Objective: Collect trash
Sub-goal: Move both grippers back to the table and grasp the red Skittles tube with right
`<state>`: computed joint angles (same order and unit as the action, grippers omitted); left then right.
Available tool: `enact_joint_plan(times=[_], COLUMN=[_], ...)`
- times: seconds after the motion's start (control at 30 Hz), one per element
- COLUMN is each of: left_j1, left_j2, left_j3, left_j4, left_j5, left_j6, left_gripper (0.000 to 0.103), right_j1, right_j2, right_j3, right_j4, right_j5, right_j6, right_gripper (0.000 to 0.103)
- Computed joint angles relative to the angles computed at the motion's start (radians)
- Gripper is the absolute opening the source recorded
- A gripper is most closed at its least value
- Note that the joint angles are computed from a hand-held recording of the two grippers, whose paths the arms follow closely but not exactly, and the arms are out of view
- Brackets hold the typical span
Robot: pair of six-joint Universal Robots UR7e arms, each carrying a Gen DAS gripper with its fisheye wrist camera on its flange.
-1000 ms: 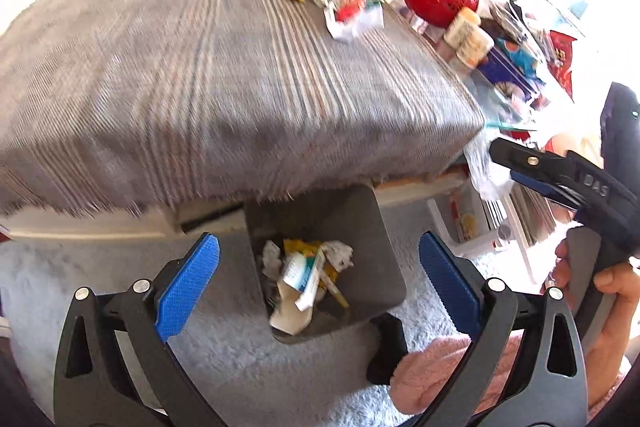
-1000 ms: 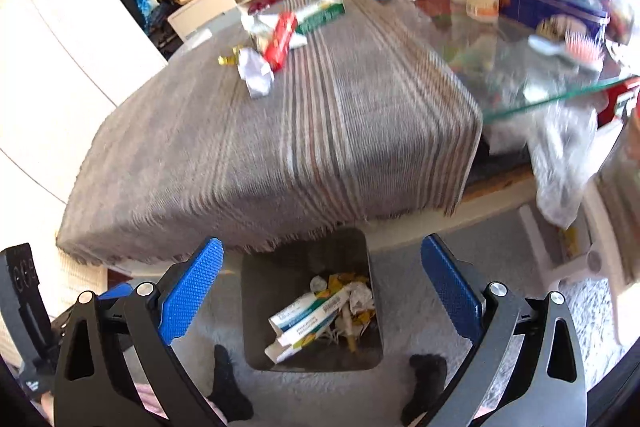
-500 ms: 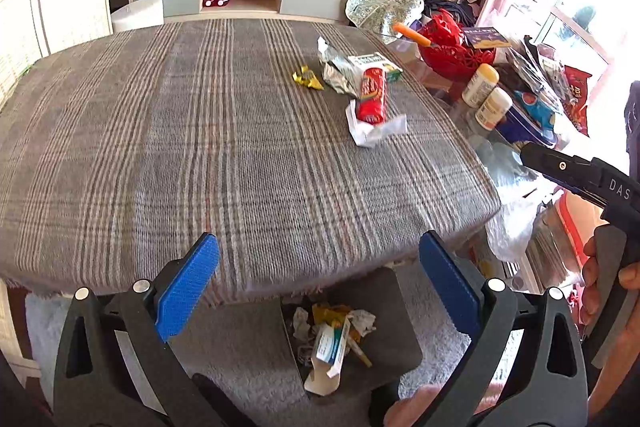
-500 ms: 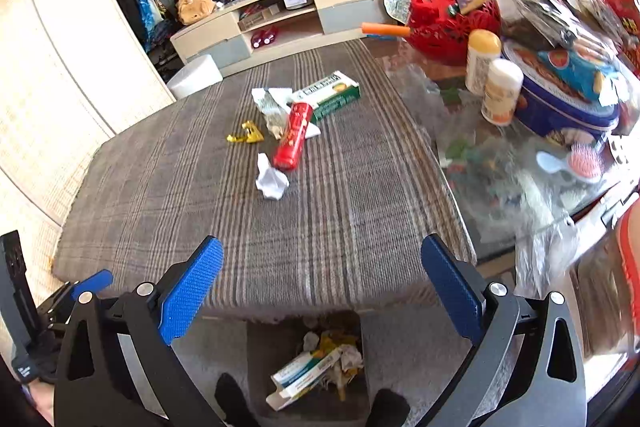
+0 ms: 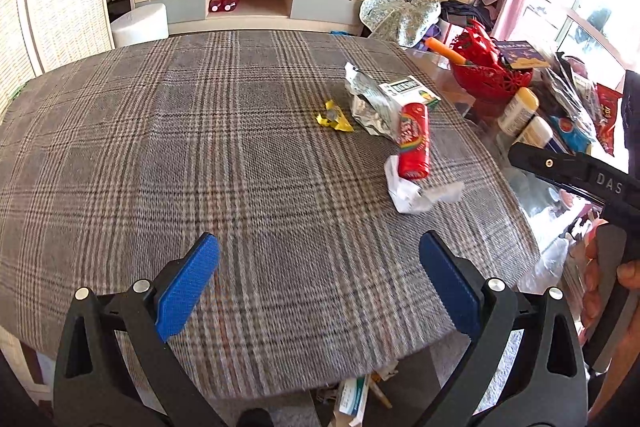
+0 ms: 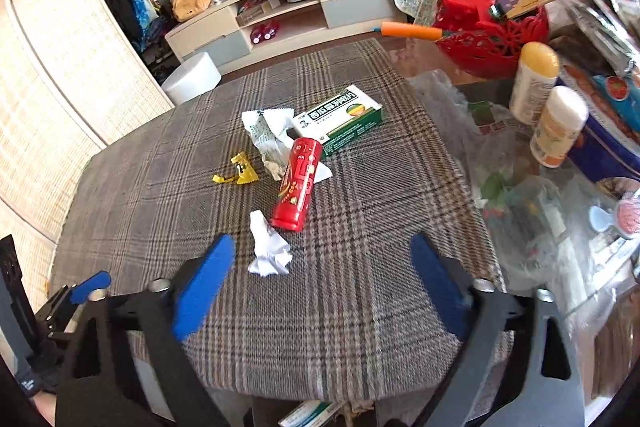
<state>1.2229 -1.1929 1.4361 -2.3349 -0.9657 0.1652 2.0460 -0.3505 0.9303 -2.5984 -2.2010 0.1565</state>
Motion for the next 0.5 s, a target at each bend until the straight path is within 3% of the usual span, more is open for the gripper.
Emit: enact_joint_plan(times=[0.33, 0.5], left_j1=[0.031, 0.041], left_j2=[0.134, 0.200], left_j3=[-0.170, -0.253], left_j4=[-0.005, 0.020], left_j5=[0.035, 0.048], left_j6=[0.029, 0.028], left_gripper=[0.095, 0.095], right_j1=[-0.050, -0.066], right_j2=[0.175, 0.264], right_j3=[-0.304, -0.464], right_j4=[0.176, 0.273], right_j5=[0.103, 0.143], right_j6=[0.010, -0.005], right_gripper=[0.063, 0.047])
